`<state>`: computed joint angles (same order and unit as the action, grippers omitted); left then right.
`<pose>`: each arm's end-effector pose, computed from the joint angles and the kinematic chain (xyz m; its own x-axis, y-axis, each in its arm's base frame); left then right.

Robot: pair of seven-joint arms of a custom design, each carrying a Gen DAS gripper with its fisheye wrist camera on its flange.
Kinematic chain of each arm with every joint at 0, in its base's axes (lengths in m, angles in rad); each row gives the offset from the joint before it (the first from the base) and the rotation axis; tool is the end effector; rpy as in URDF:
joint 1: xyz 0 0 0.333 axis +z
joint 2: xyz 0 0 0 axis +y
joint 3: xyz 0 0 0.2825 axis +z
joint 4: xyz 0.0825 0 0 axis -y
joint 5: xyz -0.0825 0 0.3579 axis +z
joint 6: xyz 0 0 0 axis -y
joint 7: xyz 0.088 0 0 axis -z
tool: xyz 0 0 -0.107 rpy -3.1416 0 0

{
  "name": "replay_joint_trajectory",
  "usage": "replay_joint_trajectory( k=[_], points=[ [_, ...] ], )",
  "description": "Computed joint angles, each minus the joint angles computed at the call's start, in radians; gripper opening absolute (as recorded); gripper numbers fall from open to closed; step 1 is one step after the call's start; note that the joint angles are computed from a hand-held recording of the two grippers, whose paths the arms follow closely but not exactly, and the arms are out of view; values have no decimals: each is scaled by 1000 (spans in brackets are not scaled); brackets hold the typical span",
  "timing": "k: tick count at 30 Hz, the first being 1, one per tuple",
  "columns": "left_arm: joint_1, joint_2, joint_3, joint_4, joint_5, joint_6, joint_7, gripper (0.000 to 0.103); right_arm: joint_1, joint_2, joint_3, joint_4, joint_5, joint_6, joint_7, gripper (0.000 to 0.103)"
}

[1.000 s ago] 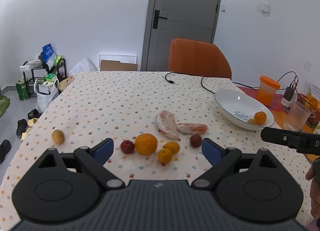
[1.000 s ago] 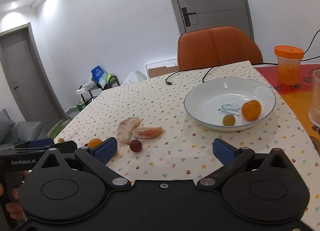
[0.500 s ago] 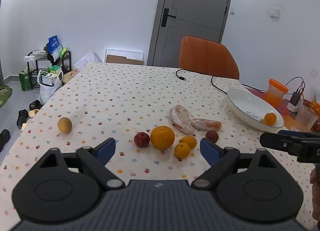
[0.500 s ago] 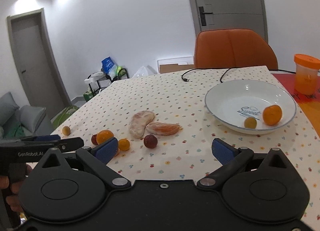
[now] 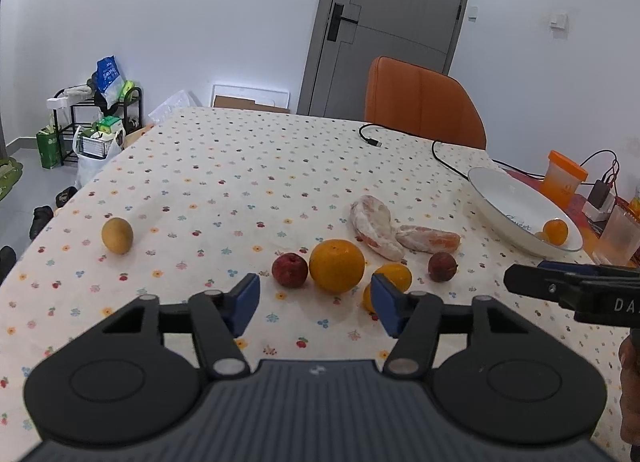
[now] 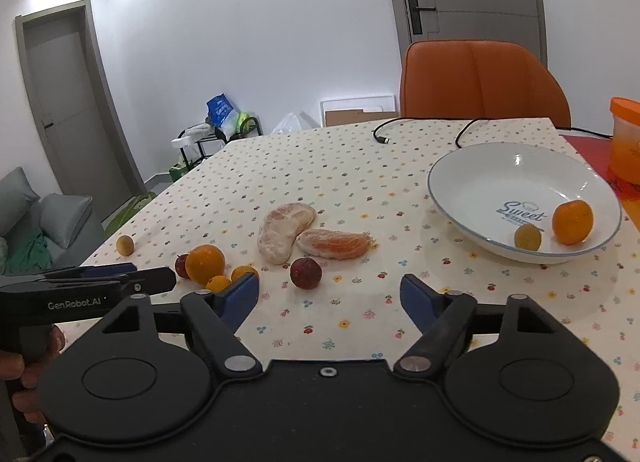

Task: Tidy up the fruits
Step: 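Grasp the red apple with the left gripper while the right grasps a dark plum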

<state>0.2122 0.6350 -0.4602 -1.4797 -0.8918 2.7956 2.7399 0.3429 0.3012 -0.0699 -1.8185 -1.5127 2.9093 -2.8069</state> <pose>0.7061 -0.0685 0.3793 -0.5335 -0.8262 0.1809 -0.5437 0.1711 -0.8216 0.5784 0.2287 0.3992 -0.1236 -0.9733 -0.1934 -0.4987 0.2295 -0.8359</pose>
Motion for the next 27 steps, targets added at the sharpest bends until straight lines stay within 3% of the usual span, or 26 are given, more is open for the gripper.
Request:
replay_joint_trajectory(
  k=[9,24,27],
  points=[
    [-36,74,25,91,92,3,-94,41,5,67,-25,60,85,62,-77,60],
    [-45,182,8,221,250,-10,-219,34,80,166,-120,151,341,121,-303,58],
    [-43,197,1,244,265,-27,-228,22,93,180,-133,160,401,127,-356,58]
  ],
)
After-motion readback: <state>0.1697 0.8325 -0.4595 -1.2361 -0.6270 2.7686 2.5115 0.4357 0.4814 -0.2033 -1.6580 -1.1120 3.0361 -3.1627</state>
